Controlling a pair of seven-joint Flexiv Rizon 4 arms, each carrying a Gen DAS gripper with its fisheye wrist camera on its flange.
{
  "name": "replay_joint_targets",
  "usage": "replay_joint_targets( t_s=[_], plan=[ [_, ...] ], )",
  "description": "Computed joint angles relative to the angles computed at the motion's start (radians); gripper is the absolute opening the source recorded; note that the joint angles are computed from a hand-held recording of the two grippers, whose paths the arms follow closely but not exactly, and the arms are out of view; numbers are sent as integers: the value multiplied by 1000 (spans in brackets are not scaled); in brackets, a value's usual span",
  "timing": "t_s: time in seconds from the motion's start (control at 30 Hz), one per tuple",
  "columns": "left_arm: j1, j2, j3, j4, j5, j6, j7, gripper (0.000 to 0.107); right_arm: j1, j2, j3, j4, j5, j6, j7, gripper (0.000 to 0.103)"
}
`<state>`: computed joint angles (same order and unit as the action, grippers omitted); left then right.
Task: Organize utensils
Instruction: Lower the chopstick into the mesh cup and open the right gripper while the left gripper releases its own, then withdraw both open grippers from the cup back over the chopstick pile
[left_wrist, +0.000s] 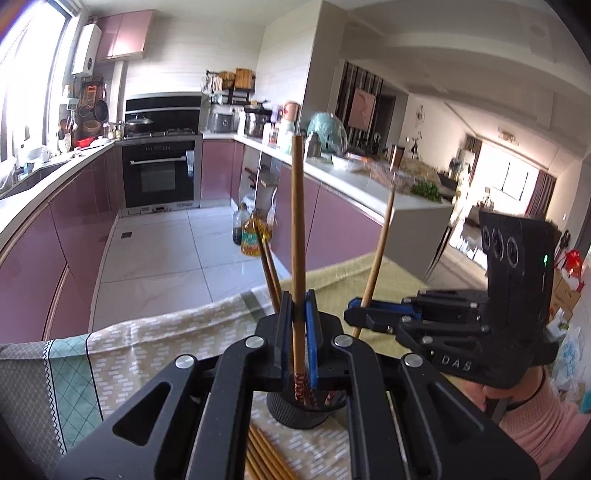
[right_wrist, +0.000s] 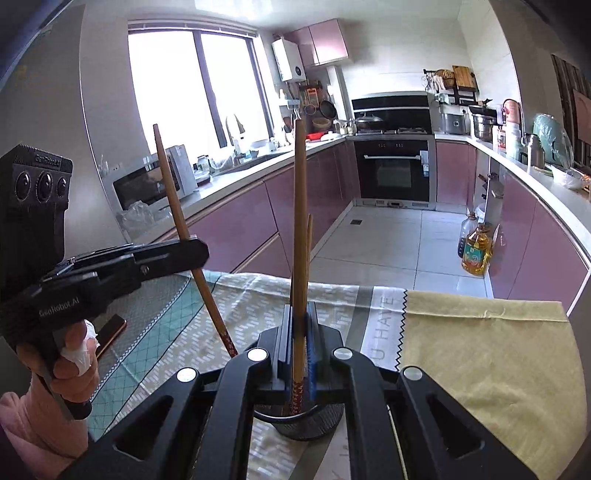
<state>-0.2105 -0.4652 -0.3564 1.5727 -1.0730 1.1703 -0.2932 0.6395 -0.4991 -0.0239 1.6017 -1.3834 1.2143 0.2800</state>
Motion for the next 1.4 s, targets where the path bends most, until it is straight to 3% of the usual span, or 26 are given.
replay_joint_targets(
  t_s=[0.2, 0.37, 0.63, 0.77, 0.83, 0.9, 0.93, 1.07, 1.2, 1.23, 1.3, 1.4],
  plan=[
    [-17, -53, 63, -51, 212, -84, -154, 8, -6, -34, 25, -11, 178, 12, -148, 6],
    [-15, -102, 68, -95, 316, -87, -254, 8, 18, -49, -4, -22, 268, 20, -204, 6],
    [-11, -167, 55, -167, 416, -93, -380, 8, 43, -61, -57, -31, 295, 51, -182, 9],
    [6, -168, 32, -143, 418, -51, -380, 17, 57, -45, -95, -5, 231, 76, -101, 10],
    [32, -154, -4, -105, 388, -10, -346, 21, 60, -32, -102, 7, 186, 70, -59, 15],
    [58, -132, -41, -56, 341, 46, -310, 36, 62, -16, -100, 18, 128, 53, -11, 19],
    [77, -120, -70, -26, 307, 84, -274, 39, 61, -7, -99, 24, 88, 51, 17, 20],
    [158, -68, -191, 93, 143, 229, -107, 54, 60, 27, -79, 38, -58, 25, 100, 28],
    [252, -22, -347, 196, -95, 389, 127, 72, 51, 49, -38, 51, -197, 23, 156, 36],
    [259, -14, -357, 212, -135, 409, 165, 75, 45, 47, -24, 51, -223, 33, 164, 42],
    [253, 2, -348, 241, -189, 441, 217, 80, 35, 38, 8, 55, -222, 27, 150, 46],
    [201, 21, -251, 284, -161, 428, 194, 79, 11, -9, 57, 43, -174, 58, 126, 46]
  ],
)
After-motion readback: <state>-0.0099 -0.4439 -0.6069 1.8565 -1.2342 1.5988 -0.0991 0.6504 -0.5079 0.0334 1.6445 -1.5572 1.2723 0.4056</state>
